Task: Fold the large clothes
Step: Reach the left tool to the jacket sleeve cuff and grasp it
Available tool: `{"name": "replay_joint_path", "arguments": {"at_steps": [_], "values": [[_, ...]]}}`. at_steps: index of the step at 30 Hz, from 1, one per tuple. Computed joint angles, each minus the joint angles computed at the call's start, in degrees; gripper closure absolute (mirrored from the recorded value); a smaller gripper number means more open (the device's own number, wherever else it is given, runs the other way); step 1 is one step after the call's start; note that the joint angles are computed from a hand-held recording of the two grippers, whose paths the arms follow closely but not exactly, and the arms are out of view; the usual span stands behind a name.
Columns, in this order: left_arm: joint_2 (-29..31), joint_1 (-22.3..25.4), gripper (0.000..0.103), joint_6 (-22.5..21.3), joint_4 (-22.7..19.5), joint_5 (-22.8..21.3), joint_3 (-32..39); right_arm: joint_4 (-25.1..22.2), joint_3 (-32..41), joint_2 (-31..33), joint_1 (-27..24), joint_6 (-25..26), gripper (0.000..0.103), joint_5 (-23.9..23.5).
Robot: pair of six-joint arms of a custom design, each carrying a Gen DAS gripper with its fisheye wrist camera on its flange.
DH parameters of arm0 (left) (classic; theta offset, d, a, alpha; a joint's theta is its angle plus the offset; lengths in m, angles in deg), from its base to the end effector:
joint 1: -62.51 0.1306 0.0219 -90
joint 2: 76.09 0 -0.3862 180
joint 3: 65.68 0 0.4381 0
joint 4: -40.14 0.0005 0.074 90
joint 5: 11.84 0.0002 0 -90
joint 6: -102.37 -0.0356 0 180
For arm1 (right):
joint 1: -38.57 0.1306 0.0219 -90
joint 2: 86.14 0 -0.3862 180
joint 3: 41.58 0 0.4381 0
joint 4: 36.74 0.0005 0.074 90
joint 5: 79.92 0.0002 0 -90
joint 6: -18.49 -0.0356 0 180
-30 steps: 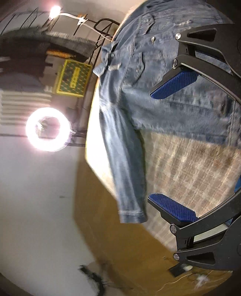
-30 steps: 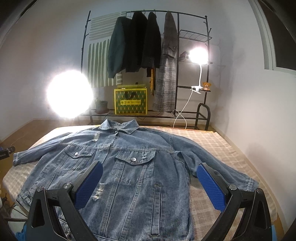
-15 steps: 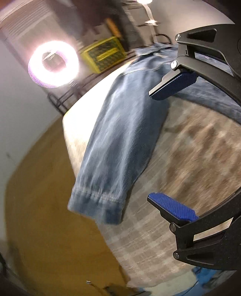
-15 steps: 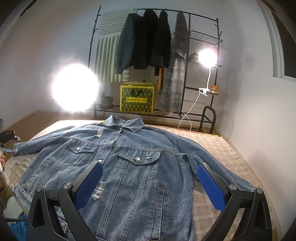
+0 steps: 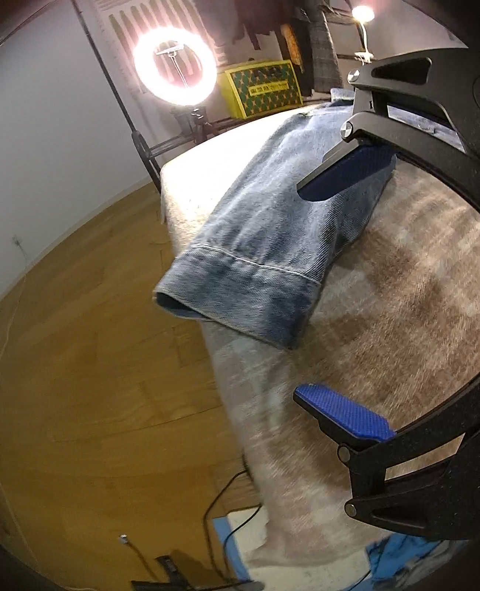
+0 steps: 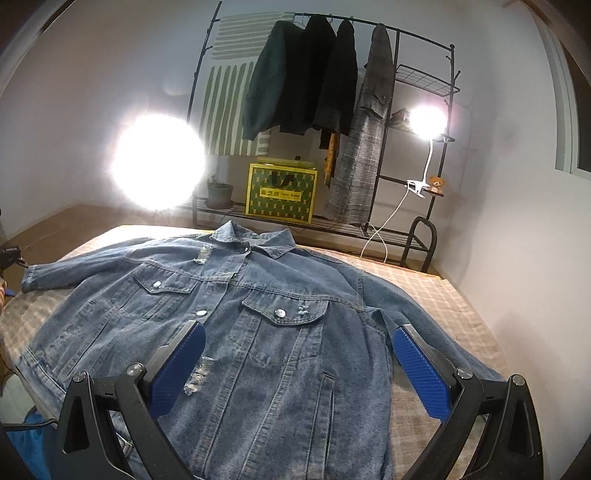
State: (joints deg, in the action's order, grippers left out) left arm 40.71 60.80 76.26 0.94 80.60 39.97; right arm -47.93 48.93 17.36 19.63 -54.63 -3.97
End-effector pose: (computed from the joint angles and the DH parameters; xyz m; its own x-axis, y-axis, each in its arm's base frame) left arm 0.6953 -0.0228 0.3061 -0.3899 -0.8859 -0.2514 -0.6660 0.4598 -0.5874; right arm 0.6060 -0.1993 0.3630 -0.4013 -0.1601 -0.9018 -0.0116 0.9854 -0.1697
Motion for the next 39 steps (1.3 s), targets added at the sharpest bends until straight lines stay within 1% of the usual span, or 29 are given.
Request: {"name": "replay_joint_path", "arguments": {"at_steps": [1, 4, 5, 7, 8, 9, 11, 12, 14, 15, 16, 18, 19, 20, 21, 22, 23, 26, 27, 28, 29, 30, 31, 32, 34, 36, 37, 38, 39], "values": [[0.27, -0.02, 0.002, 0.48, 0.36, 0.37, -0.03, 0.08, -0.16, -0.10, 0.05, 0.10, 0.000, 0.02], [1.24, -0.56, 0.004, 1.72, -0.53, -1.38, 1.39, 0.33, -0.53, -0.37, 0.14, 0.78, 0.000, 0.34], [1.00, -0.80, 0.007, 3.10, 0.28, -1.03, 1.11, 0.47, -0.65, -0.44, 0.15, 0.84, 0.000, 0.50], [0.05, -1.06, 0.018, 5.83, 1.84, 0.15, -0.34, 0.72, -0.79, -0.58, 0.03, 0.72, 0.000, 0.77], [-0.51, -1.39, 0.020, 7.49, 3.64, 0.66, -1.37, 0.75, -0.79, -0.62, -0.04, 0.47, 0.000, 0.74], [-0.70, -1.62, 0.023, 7.59, 4.57, 0.77, -1.84, 0.71, -0.72, -0.61, -0.15, 0.22, 0.000, 0.54], [0.54, -1.68, 0.027, 6.79, 3.75, 1.87, -0.36, 0.59, -0.57, -0.59, -0.33, -0.43, 0.000, -0.01], [0.97, -1.63, 0.027, 6.80, 3.69, 1.83, 0.17, 0.59, -0.60, -0.61, -0.33, -0.50, 0.000, -0.05], [1.50, -1.41, 0.027, 7.79, 4.14, 1.34, 0.89, 0.88, -0.72, -0.74, -0.28, -0.14, 0.000, 0.27], [1.43, -0.98, 0.029, 8.20, 4.85, 1.54, 0.50, 1.17, -0.88, -0.84, -0.23, -0.01, 0.000, 0.53], [1.50, -1.06, 0.034, 8.98, 4.98, 1.52, 0.60, 1.62, -1.11, -1.00, -0.23, 0.22, 0.000, 0.80], [2.28, -1.00, 0.038, 10.51, 5.24, 1.66, 1.32, 2.32, -1.56, -1.27, -0.21, 0.52, 0.000, 1.11], [2.77, -1.27, 0.043, 11.16, 5.12, 1.19, 1.96, 2.51, -1.73, -1.36, -0.23, 0.64, 0.000, 1.18], [3.08, -1.31, 0.049, 11.88, 6.26, 1.53, 2.10, 2.54, -1.77, -1.37, -0.23, 0.71, 0.000, 1.31], [3.24, -1.31, 0.057, 12.32, 7.54, 2.50, 1.89, 2.49, -1.74, -1.32, -0.23, 0.71, 0.000, 1.50], [3.88, -1.29, 0.061, 12.54, 8.17, 3.53, 2.40, 2.42, -1.68, -1.28, -0.24, 0.70, 0.000, 1.57], [4.55, -1.43, 0.062, 12.05, 7.89, 3.44, 3.18, 2.32, -1.62, -1.21, -0.22, 0.66, 0.000, 1.64], [5.66, -2.15, 0.062, 9.16, 5.60, 0.10, 5.49, 1.92, -1.50, -1.09, -0.16, 0.87, 0.000, 1.78], [5.93, -2.22, 0.062, 9.09, 5.24, -0.30, 5.97, 1.91, -1.54, -1.11, -0.12, 1.06, 0.000, 1.84], [6.21, -2.24, 0.062, 9.72, 5.06, -0.49, 6.42, 2.01, -1.70, -1.19, -0.02, 1.40, 0.000, 1.95], [6.49, -2.18, 0.060, 11.27, 5.37, -0.41, 6.68, 2.09, -1.78, -1.23, 0.06, 1.64, 0.000, 2.03], [6.43, -2.08, 0.056, 12.82, 6.34, -0.16, 6.30, 2.26, -2.01, -1.37, 0.20, 2.15, 0.000, 2.23], [6.40, -2.03, 0.054, 14.08, 7.09, -0.10, 6.09, 2.42, -2.14, -1.45, 0.26, 2.48, 0.000, 2.36], [6.71, -2.14, 0.054, 15.10, 6.66, -0.63, 6.68, 2.71, -2.32, -1.54, 0.27, 2.79, 0.000, 2.52], [7.29, -2.47, 0.054, 15.52, 5.22, -1.86, 7.85, 3.47, -2.84, -1.80, 0.41, 3.24, 0.000, 3.15], [8.30, -3.00, 0.054, 13.83, 2.62, -3.79, 10.01, 3.51, -3.01, -1.92, 0.40, 3.45, 0.000, 3.04], [8.22, -3.17, 0.054, 12.93, 2.02, -4.60, 10.01, 3.42, -3.03, -1.96, 0.37, 3.52, 0.000, 2.96], [8.76, -3.43, 0.057, 12.32, 1.11, -5.60, 10.91, 3.45, -3.13, -2.03, 0.35, 3.61, 0.000, 2.97], [9.07, -3.54, 0.069, 12.49, 0.62, -6.13, 11.37, 3.57, -3.26, -2.14, 0.27, 3.76, 0.000, 2.97]]}}
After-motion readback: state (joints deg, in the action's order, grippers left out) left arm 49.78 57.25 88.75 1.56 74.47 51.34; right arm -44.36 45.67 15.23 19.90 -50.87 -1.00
